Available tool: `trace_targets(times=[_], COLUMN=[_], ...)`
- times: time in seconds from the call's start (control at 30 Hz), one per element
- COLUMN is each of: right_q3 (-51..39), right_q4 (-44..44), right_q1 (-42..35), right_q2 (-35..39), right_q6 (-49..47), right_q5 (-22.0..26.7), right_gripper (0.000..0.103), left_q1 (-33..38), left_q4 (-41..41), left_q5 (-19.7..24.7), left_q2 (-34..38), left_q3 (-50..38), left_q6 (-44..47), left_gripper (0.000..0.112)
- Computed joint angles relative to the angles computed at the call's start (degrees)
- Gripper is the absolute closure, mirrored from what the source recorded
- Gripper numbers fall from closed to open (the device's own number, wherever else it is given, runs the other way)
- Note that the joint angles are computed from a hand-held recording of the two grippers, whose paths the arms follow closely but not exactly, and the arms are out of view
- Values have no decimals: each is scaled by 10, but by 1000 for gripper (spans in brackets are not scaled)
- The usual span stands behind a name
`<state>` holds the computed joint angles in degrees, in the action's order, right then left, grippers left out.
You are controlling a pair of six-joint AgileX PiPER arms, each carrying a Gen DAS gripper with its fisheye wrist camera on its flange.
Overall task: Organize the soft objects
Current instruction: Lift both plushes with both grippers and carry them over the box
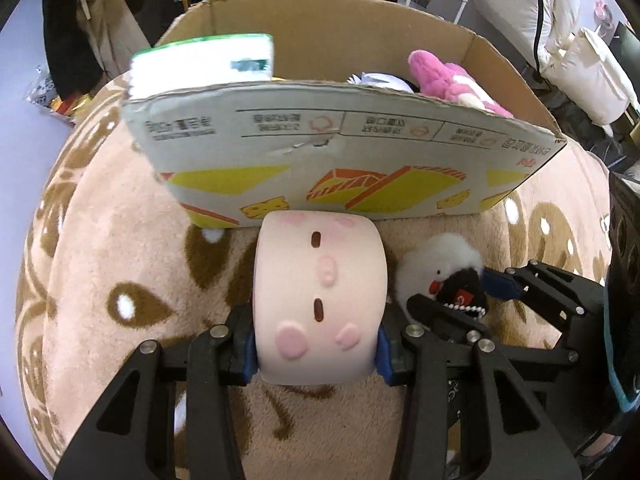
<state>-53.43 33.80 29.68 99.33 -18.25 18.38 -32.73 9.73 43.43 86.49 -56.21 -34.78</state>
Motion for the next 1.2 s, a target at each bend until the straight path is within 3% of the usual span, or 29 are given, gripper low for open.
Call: trace_targets(times=[0.33, 0.53, 0.77, 0.97, 1.07, 1.2], right_q3=[49, 96, 97, 109, 112, 111], right_q4=[-64, -30, -206, -214, -321, -374], right_q1=[5, -6, 31, 26, 34, 31], right_q2=[-79, -144, -180, -215, -239, -267], right_q6=[68, 34, 220, 223, 330, 380], right_q5=[-40, -62, -86, -95, -104, -101], right_gripper=[56, 56, 56, 56, 56, 56], left_q1=[-17, -41, -79, -126, -153, -177], left_q4=[60, 93, 120, 173, 216, 264], left_q5=[33, 56, 98, 131, 155, 170], left_q2=[-65, -83, -100, -127, -137, -159], left_q3=[17, -1, -2, -1, -6, -9], left_q6=[-53, -96, -133, -191, -233, -274], left_gripper=[69, 69, 69, 69, 69, 69])
